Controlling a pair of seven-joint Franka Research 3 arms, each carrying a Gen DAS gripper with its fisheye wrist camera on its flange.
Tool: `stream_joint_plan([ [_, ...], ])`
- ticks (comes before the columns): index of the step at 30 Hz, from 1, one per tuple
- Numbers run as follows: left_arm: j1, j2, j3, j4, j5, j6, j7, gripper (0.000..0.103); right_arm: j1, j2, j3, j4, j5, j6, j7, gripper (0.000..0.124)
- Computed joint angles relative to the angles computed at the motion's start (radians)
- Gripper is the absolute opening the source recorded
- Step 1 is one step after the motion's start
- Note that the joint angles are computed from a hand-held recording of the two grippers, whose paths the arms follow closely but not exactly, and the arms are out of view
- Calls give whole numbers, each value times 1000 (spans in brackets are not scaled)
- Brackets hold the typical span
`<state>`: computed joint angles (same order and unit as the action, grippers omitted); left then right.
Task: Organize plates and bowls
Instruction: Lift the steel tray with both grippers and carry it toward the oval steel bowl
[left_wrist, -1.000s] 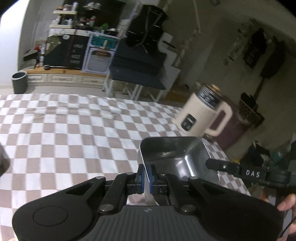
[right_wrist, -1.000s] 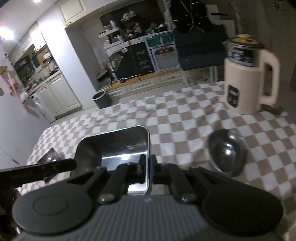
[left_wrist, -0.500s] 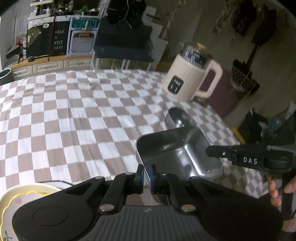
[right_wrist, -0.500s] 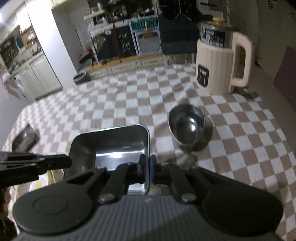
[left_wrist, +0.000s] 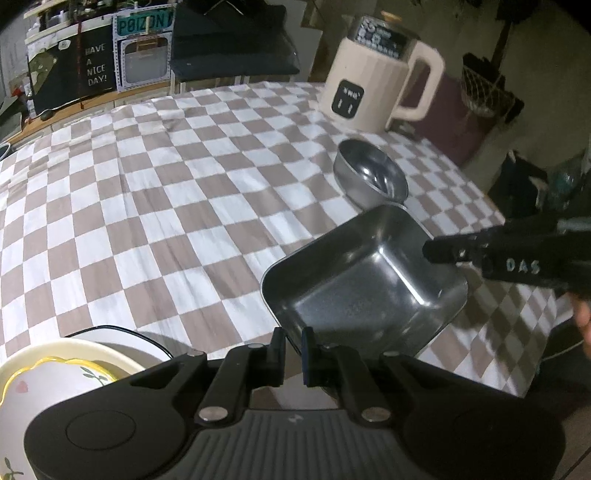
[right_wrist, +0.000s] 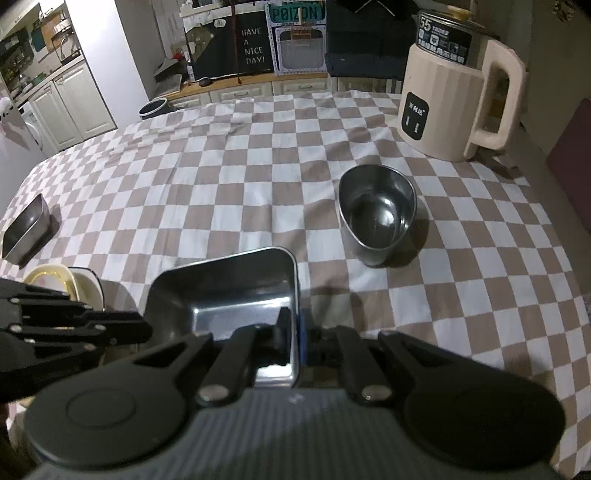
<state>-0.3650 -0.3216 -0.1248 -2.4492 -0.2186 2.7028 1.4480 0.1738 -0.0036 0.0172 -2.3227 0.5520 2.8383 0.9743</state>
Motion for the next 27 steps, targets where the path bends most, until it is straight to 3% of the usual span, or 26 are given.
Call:
stream_joint_plan([
  [4,-7,17,-1,8,4,-11,22,4,-1,12,0,6,-24,-5,5,6],
  [6,-77,20,53,5,-136,19,149,3,-6,15,-1,22,44,-56,-59,4],
  [9,-85,27,28,14,-151,43,207,3,-3,21,5,34,54,-97,-100,4],
  [12,-70,40,1,26,-130,25,193,3,9,34,9,28,-56,-69,-18,4],
  [20,-27,13,-5,6,-92,38,125,4,0,60,1,40,-135,-59,65,4],
  [22,-17,3,-7,1,-71,43,100,6,-6,62,-1,34,-141,-53,64,4],
  [27,30,-18,-36,1,46,30,-9,35,-18,74,7,49,-93,-83,26,7],
])
